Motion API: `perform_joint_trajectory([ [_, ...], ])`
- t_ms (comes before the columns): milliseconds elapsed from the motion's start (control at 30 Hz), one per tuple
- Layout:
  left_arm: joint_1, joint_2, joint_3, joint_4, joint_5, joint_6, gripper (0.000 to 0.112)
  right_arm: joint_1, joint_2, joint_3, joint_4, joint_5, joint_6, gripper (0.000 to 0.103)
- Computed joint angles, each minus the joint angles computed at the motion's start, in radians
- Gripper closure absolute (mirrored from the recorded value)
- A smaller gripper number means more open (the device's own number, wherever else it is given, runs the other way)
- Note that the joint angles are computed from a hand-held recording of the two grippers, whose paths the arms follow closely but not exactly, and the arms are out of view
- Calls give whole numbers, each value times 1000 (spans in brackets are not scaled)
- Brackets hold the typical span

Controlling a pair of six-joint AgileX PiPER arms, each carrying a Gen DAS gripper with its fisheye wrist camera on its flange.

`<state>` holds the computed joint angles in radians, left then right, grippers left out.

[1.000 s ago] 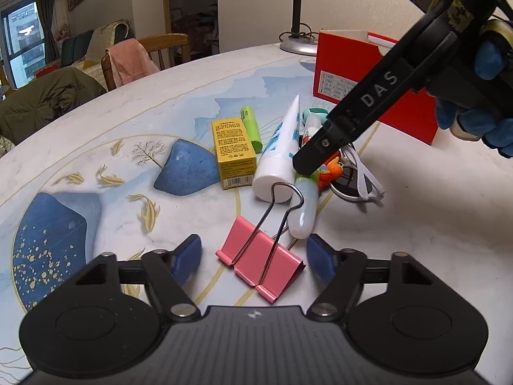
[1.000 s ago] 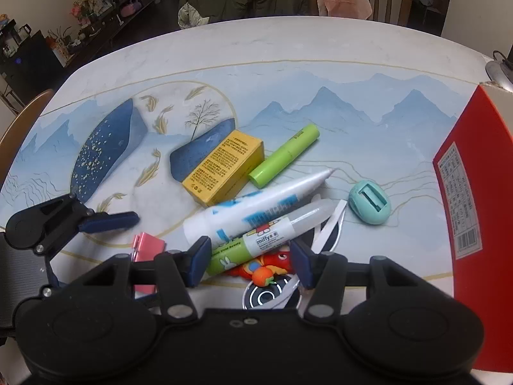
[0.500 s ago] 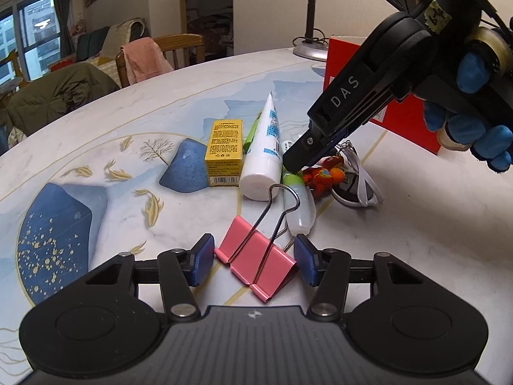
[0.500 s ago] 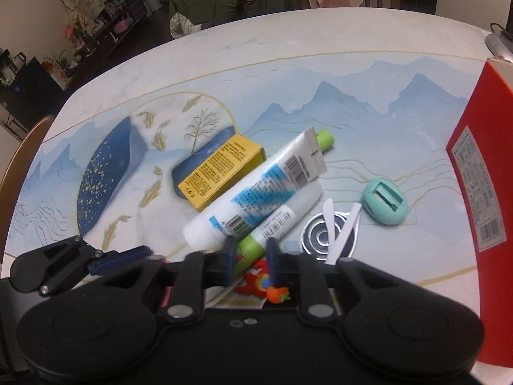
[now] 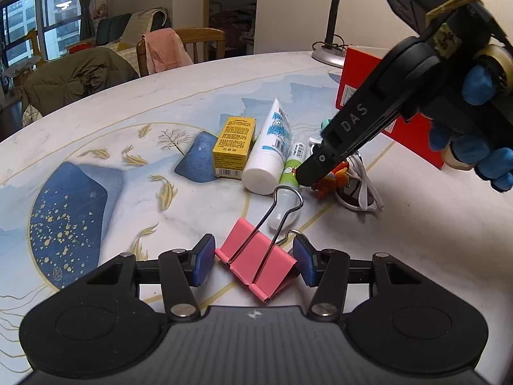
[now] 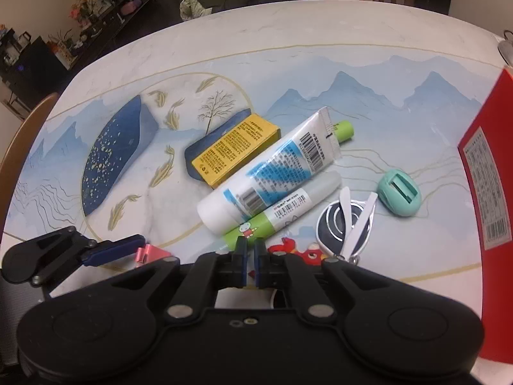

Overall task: Organize rigid objects
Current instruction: 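Grasp the pink binder clip with the left tool while the right tool grasps the white-green glue stick, then carry the binder clip and glue stick with both tools over the red shoebox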

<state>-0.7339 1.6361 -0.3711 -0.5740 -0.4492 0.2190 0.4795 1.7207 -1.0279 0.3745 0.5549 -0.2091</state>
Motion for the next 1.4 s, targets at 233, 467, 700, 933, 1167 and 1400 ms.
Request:
perform_joint_trajectory([
  [233, 0, -17, 8, -40, -2, 27, 59, -4, 30, -51, -31, 27, 49, 82],
  [467, 24, -23, 12, -27, -1, 25, 59, -26, 51, -71, 11, 15, 52, 46],
  [700, 38, -25, 13, -21, 3, 21, 59, 18, 96, -115, -55, 30, 93, 46],
  [933, 44, -16, 13, -29, 5, 21, 59, 113, 131, -171, -292, 50, 266, 45],
  [1167, 25, -26, 7, -112, 15, 75, 59, 126, 102, -136, -370, 30, 396, 74],
  [1400, -20, -72, -10, -298, 39, 208, 59, 44, 35, -51, -157, -3, 269, 85],
])
